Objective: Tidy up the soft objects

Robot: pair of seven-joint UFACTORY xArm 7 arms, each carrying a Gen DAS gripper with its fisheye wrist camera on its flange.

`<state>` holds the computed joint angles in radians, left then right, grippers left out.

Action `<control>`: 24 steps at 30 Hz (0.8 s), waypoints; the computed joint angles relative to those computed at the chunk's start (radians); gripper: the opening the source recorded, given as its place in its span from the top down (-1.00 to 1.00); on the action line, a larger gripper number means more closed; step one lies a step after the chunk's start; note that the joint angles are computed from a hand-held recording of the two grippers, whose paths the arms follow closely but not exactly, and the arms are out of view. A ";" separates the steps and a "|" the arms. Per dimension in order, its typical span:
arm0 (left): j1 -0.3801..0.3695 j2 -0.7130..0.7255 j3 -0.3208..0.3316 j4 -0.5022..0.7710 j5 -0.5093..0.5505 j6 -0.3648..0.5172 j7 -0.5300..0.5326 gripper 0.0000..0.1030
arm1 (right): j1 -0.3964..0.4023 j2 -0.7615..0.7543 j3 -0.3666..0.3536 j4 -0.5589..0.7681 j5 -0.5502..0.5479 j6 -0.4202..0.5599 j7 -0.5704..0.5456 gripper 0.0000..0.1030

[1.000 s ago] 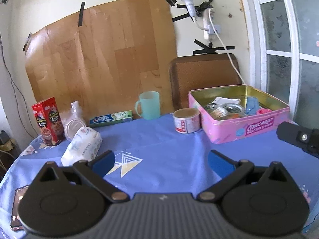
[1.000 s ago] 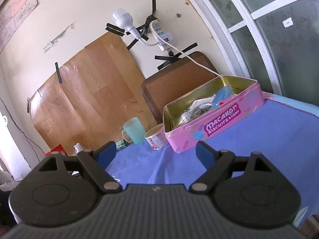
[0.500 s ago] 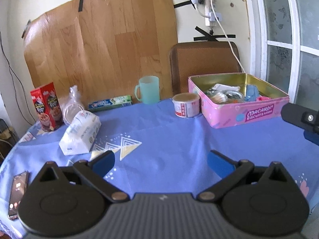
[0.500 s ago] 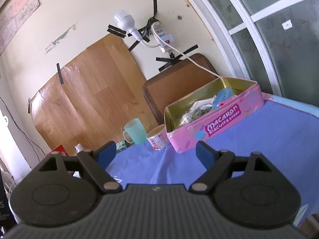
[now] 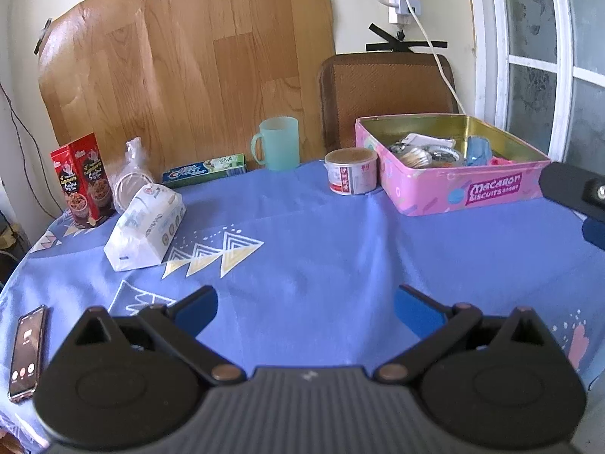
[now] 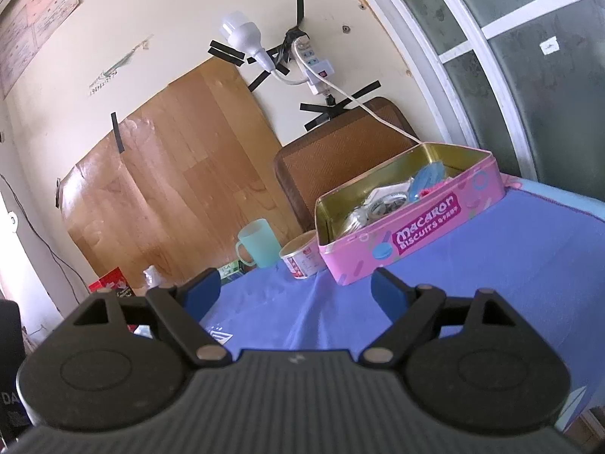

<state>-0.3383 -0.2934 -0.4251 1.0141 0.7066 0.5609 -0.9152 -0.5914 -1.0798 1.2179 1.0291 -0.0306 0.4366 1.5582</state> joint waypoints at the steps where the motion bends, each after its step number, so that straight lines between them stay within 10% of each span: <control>1: 0.002 0.001 -0.002 0.002 0.004 0.005 -0.002 -1.00 | -0.001 -0.002 0.000 0.001 0.001 0.003 0.001 -0.72; 24: -0.025 0.005 0.026 -0.016 -0.037 0.010 0.035 -1.00 | -0.011 0.000 0.012 0.008 0.011 0.011 -0.012 -0.72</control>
